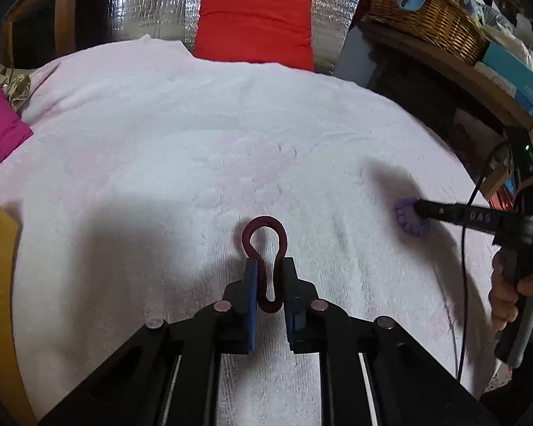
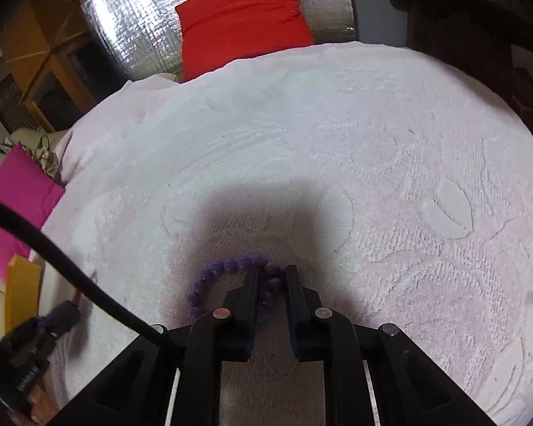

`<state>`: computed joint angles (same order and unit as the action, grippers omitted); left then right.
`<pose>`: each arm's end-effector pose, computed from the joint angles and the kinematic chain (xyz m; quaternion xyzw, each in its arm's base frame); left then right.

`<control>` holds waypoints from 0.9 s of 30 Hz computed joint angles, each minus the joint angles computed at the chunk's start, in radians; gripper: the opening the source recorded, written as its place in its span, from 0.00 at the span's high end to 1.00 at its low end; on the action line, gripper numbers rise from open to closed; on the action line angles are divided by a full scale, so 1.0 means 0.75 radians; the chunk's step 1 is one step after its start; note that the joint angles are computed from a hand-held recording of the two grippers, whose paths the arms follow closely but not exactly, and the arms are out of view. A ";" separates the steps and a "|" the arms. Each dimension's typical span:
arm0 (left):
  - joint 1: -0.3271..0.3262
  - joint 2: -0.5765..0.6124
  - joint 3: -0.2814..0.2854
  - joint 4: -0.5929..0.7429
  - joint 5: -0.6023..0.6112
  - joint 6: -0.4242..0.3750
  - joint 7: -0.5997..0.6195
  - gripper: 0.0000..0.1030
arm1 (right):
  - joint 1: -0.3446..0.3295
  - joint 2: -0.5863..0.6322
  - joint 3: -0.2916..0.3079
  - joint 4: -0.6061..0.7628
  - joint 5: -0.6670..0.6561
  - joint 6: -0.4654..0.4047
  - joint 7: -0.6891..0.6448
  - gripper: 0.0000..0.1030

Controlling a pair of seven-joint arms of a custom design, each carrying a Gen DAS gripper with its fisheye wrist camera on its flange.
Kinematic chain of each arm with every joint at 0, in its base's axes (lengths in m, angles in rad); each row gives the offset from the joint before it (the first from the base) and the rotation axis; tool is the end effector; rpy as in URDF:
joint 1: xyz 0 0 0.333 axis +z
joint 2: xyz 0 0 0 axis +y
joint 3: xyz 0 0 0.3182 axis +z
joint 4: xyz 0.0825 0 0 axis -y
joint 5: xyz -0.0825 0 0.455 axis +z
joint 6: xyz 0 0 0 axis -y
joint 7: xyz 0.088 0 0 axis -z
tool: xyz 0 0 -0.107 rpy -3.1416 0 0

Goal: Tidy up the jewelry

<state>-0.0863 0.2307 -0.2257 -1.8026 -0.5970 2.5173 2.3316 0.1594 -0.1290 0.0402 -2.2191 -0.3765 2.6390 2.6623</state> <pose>0.6930 -0.2079 0.4433 -0.4191 0.8434 -0.3307 0.0608 0.5929 0.1300 0.4580 -0.4411 0.8467 -0.1694 0.2446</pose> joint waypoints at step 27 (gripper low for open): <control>-0.068 -0.042 0.017 -0.117 0.295 0.234 -0.096 0.82 | 0.019 0.011 0.020 0.034 -0.232 -0.072 0.079 0.89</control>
